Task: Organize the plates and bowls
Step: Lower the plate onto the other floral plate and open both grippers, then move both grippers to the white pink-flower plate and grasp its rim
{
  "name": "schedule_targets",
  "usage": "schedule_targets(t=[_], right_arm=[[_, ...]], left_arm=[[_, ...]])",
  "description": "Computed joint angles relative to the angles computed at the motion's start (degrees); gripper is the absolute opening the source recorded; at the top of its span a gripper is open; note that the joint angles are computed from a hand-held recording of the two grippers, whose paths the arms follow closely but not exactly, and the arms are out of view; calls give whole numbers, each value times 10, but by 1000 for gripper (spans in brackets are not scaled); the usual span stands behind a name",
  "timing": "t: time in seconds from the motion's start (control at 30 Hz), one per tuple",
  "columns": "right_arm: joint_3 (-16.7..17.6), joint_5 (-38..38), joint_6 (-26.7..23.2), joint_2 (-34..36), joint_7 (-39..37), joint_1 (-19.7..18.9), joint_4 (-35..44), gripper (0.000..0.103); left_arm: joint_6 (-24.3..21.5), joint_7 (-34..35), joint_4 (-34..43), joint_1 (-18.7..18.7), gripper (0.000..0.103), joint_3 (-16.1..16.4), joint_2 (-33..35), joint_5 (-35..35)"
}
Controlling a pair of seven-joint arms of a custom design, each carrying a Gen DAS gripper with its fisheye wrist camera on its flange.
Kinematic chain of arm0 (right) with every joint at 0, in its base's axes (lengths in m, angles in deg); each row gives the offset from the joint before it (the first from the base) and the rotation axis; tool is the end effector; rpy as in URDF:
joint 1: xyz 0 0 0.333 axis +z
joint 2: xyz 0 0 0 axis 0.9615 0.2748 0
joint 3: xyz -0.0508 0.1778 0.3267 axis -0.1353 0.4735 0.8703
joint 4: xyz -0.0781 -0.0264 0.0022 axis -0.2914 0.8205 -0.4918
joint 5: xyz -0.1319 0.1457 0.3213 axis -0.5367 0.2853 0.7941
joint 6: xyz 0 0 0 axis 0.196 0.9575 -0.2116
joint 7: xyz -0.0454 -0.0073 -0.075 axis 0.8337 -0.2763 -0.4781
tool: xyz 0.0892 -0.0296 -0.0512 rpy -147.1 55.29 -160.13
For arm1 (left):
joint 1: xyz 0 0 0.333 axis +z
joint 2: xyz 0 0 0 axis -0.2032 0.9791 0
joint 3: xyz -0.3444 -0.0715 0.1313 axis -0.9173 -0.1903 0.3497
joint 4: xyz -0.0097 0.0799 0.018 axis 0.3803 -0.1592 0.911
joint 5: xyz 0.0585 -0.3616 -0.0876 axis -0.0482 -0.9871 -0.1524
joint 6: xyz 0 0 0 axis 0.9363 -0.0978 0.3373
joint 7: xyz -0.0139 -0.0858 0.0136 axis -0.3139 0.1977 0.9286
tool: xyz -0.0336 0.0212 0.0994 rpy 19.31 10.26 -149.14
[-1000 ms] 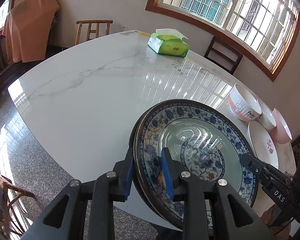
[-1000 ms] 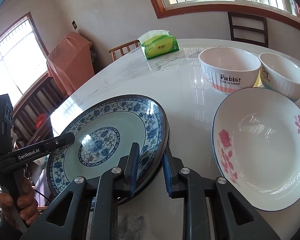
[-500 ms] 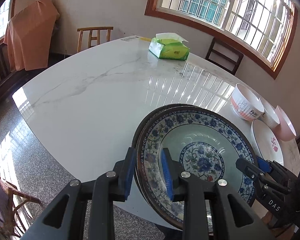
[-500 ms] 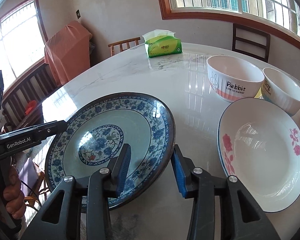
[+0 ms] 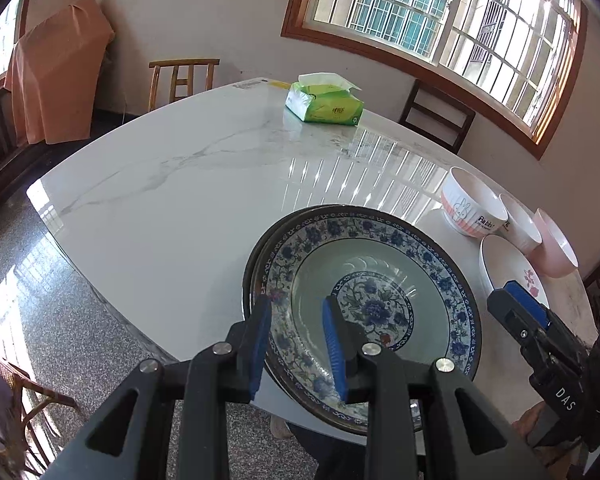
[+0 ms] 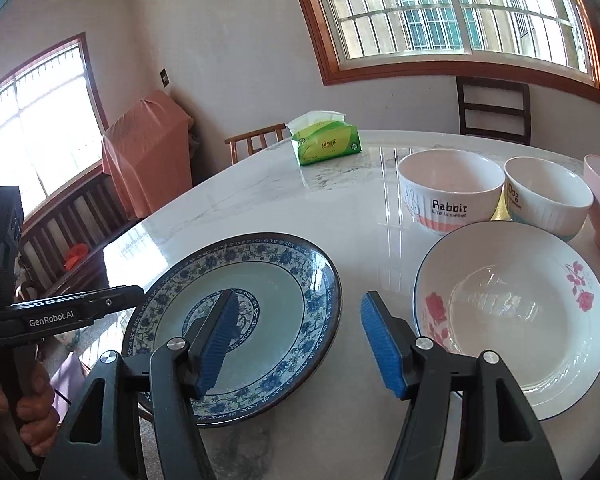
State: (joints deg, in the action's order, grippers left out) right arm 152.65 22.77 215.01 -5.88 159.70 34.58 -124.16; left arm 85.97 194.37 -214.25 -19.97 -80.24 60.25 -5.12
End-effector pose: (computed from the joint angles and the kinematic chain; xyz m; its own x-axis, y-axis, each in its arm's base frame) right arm 0.3571 0.2734 0.4922 -0.0761 -0.9670 -0.2432 -0.4908 0.2486 -0.8351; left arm 0.4865 -0.0726 0.5152 -0.4042 -0.8896 0.2126 -0.7377 0.1797 -0.6508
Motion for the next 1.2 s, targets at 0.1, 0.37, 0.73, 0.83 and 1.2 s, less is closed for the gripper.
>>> schedule_targets(t=[0.1, 0.37, 0.73, 0.83, 1.2], right_arm=[[-38, 9, -29, -27, 10, 46, -22, 61], [-215, 14, -138, -130, 61, 201, -125, 62], [-337, -44, -168, -102, 84, 234, -168, 59], [-349, -56, -159, -86, 81, 231, -168, 53], [-386, -57, -138, -31, 49, 232, -161, 49]], left_arm=[[-20, 9, -7, -7, 27, -3, -14, 4], [-60, 35, -9, -53, 34, -18, -41, -11], [-94, -62, 99, -84, 39, -79, 45, 75], [-84, -113, 129, -87, 40, -94, 81, 127], [-120, -215, 195, -74, 40, -118, 161, 224]])
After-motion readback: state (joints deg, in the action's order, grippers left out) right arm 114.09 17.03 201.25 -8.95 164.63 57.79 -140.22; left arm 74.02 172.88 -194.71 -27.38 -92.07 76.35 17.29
